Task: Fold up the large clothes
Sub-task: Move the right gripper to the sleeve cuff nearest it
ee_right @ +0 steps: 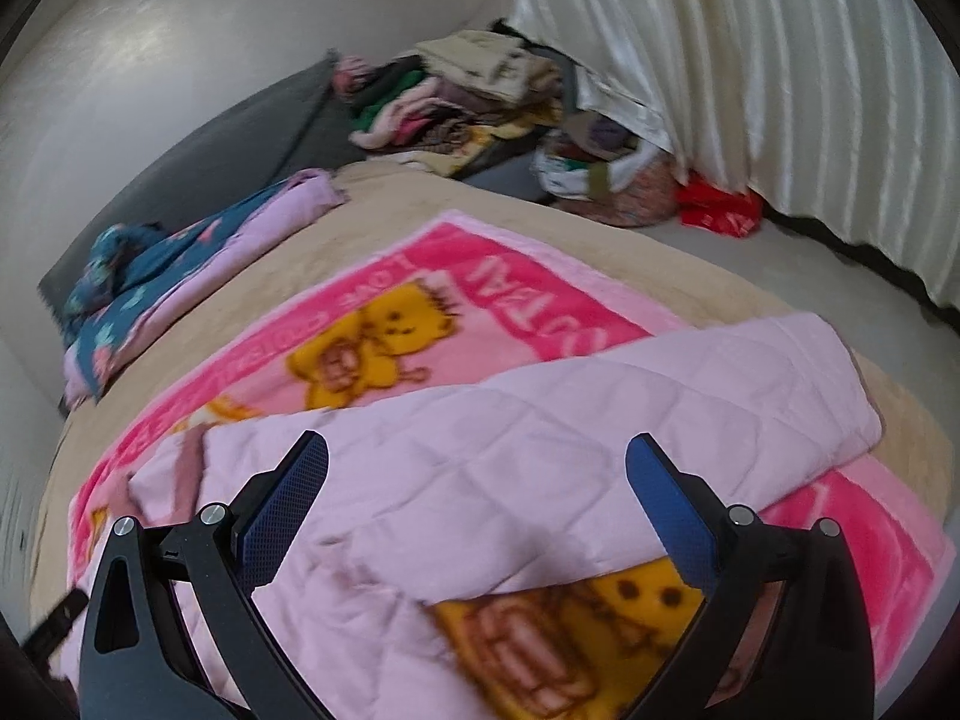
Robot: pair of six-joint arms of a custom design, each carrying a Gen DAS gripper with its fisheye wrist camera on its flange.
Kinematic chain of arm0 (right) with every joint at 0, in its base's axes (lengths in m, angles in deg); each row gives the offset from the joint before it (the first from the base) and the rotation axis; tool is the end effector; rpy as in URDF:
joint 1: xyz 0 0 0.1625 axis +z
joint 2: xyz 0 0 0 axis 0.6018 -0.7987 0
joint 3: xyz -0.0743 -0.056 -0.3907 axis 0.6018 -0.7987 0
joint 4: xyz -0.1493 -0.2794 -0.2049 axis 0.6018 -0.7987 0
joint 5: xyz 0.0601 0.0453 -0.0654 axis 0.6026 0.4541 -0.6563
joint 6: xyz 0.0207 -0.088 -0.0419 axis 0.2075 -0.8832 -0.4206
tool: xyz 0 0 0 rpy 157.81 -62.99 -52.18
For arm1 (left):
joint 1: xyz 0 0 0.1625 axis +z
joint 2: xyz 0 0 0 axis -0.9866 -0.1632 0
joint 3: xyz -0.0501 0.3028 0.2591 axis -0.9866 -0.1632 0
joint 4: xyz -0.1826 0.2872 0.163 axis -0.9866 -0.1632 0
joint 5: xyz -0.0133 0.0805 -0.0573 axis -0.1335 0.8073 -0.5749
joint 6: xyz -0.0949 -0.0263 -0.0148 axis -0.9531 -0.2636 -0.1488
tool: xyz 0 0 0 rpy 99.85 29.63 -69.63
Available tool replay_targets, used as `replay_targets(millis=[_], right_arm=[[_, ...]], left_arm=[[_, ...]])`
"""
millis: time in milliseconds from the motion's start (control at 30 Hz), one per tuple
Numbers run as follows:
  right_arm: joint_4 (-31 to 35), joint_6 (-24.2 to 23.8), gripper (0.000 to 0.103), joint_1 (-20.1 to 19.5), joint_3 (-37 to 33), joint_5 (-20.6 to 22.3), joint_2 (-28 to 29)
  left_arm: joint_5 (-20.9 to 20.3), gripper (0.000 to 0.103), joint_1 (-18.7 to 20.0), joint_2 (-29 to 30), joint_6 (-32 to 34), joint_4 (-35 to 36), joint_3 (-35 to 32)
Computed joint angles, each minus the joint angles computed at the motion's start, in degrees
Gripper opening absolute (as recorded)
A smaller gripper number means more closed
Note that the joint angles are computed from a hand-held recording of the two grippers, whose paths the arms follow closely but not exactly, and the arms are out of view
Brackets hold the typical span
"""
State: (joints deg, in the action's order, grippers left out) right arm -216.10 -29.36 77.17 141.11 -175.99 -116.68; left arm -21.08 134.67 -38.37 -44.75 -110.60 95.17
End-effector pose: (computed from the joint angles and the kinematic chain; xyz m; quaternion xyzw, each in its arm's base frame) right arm 0.2928 -0.5190 0.1579 -0.0660 -0.8257 0.4875 0.2761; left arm -0.1161 -0.5318 0.3660 0.0386 0.8639 -0.3521 0.3580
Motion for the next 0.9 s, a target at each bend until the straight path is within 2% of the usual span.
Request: replay_targets(millis=[200, 400, 633, 833, 900], right_arm=[[-2.36, 5.9, 0.099, -4.25, 3.11, -0.25, -1.73], [-2.35, 14.87, 0.099, -8.07, 6.41, -3.38, -3.49], [-0.67, 25.73, 0.099, -12.27, 10.4, -3.66, -6.09], [2.32, 33.86, 0.099, -16.19, 13.18, 0.94, -8.63], [0.92, 33.46, 0.099, -17.04, 13.35, 2.85, -8.64]], left_arm=[[-2.27, 0.095, 1.79, 2.35, 3.76, -4.39, 0.75], [-3.44, 0.095, 3.62, 4.28, 4.57, -5.77, 0.86], [-3.59, 0.095, 5.29, 5.03, 4.27, -5.9, 0.79], [-4.02, 0.095, 6.17, 4.35, 4.06, -4.26, 0.14], [-4.24, 0.095, 6.25, 3.87, 4.21, -3.66, -0.12]])
